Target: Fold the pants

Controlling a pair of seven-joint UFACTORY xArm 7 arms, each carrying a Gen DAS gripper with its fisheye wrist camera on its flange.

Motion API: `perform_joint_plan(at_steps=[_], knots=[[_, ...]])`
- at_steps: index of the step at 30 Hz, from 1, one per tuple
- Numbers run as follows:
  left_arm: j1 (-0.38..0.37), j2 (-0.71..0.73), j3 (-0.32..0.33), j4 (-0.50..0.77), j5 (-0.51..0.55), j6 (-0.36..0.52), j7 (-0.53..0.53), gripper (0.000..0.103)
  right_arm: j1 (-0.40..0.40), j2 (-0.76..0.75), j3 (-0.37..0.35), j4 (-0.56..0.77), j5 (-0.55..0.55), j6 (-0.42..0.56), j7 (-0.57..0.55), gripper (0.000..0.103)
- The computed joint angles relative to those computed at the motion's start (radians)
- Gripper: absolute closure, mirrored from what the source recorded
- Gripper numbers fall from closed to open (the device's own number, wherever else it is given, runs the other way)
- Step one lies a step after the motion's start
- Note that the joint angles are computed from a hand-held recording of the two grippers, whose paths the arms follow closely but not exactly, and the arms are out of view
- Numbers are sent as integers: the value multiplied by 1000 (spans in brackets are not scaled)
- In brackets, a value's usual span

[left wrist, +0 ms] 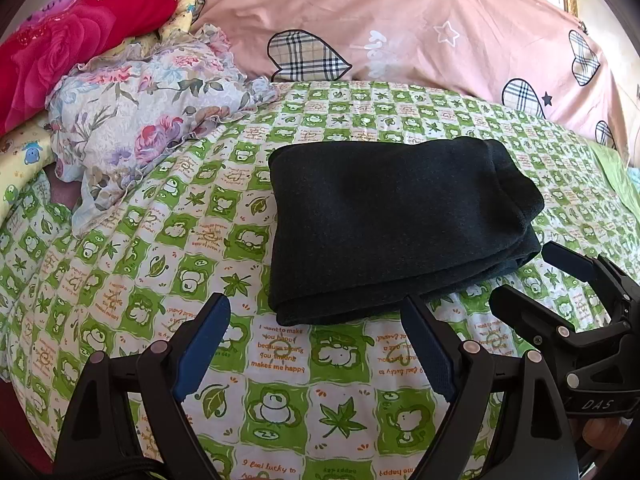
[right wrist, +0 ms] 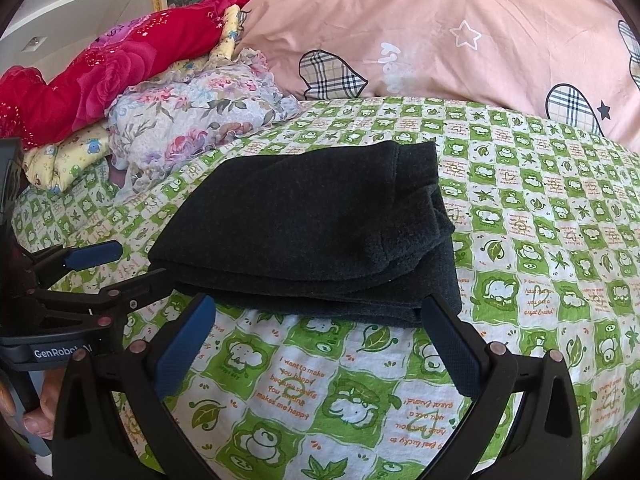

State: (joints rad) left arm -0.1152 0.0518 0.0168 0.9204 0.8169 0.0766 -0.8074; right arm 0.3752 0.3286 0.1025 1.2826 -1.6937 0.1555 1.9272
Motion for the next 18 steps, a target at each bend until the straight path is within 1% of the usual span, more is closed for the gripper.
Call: perform_joint_plan(at_steps=[18], knots=[[2, -2, -2, -3, -22, -6, 23, 15, -2, -1, 2, 0, -5, 0, 5, 1]])
